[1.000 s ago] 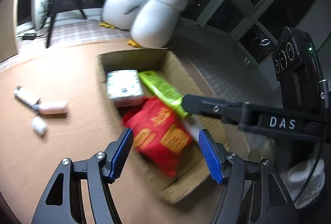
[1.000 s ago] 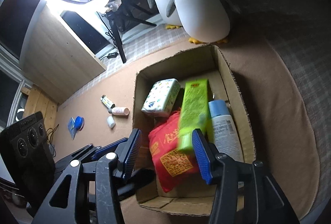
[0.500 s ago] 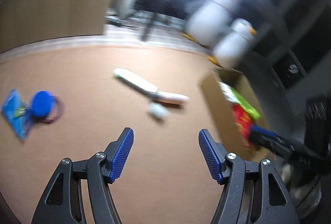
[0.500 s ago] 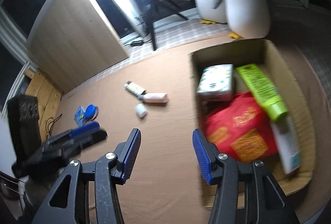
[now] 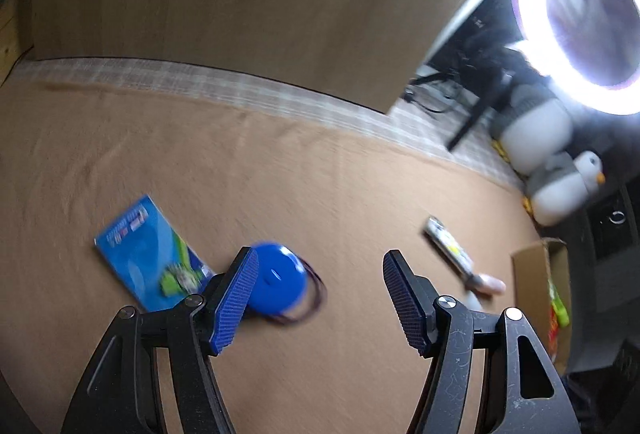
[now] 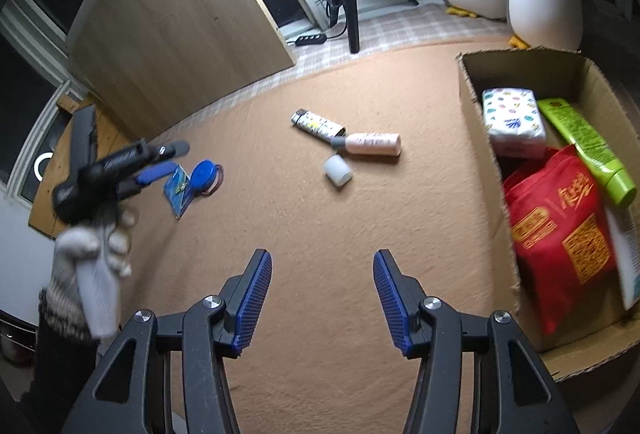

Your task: Organize objects

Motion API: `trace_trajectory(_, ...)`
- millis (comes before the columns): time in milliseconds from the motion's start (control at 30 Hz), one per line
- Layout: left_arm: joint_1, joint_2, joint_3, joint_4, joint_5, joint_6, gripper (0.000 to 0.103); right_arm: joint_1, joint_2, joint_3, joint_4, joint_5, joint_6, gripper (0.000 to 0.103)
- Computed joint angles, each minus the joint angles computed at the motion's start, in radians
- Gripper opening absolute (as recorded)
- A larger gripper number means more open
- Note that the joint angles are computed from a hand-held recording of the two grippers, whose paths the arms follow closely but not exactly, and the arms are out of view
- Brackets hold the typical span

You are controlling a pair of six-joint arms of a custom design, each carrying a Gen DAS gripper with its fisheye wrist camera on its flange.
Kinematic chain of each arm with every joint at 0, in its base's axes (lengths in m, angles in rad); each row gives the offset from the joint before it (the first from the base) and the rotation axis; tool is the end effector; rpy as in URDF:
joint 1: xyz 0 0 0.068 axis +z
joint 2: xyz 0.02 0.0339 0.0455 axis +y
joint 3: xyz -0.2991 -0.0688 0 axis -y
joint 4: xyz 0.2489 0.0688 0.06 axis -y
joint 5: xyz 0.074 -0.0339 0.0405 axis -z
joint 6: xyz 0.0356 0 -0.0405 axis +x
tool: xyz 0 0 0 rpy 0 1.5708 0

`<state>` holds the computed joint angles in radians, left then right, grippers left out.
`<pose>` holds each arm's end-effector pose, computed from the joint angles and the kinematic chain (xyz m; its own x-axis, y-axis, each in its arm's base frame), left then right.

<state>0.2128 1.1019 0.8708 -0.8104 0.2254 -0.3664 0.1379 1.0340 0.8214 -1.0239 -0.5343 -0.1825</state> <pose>0.1930 0.0336 0.2879 -0.7535 -0.5201 -0.4023 -0.3915 0.8464 -0.3610 0.1533 0.0396 0.2778 -0.8686 -0.2782 -0.4100 -0.4489 0.7921 0.4135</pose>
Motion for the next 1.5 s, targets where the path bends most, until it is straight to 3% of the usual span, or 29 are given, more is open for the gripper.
trace_trajectory(100,0.064,0.084,0.003,0.038,0.039,0.024,0.055,0.007,-0.005,-0.011,-0.002,-0.001,0.007,0.049)
trace_trajectory(300,0.081,0.197,-0.003,0.091,0.051,0.041,0.049,-0.03,-0.002,-0.019,-0.034,-0.001,-0.027,0.049)
trace_trajectory(433,0.062,0.196,-0.03,0.102,0.061,0.038,0.041,-0.087,0.01,-0.016,-0.059,-0.007,-0.069,0.049)
trace_trajectory(800,-0.158,0.083,-0.119,0.119,0.011,-0.045,0.04,-0.097,0.034,-0.016,-0.051,-0.014,-0.067,0.049)
trace_trajectory(1167,-0.461,-0.114,-0.234,0.137,-0.051,-0.275,0.039,-0.011,0.009,-0.043,-0.022,-0.02,-0.005,0.049)
trace_trajectory(1367,-0.797,-0.159,-0.259,0.161,-0.187,-0.49,0.038,-0.009,0.011,-0.061,-0.019,-0.02,-0.004,0.049)
trace_trajectory(1500,-0.938,-0.169,-0.267,0.188,-0.197,-0.584,0.051,0.005,0.01,-0.072,-0.015,-0.014,-0.003,0.049)
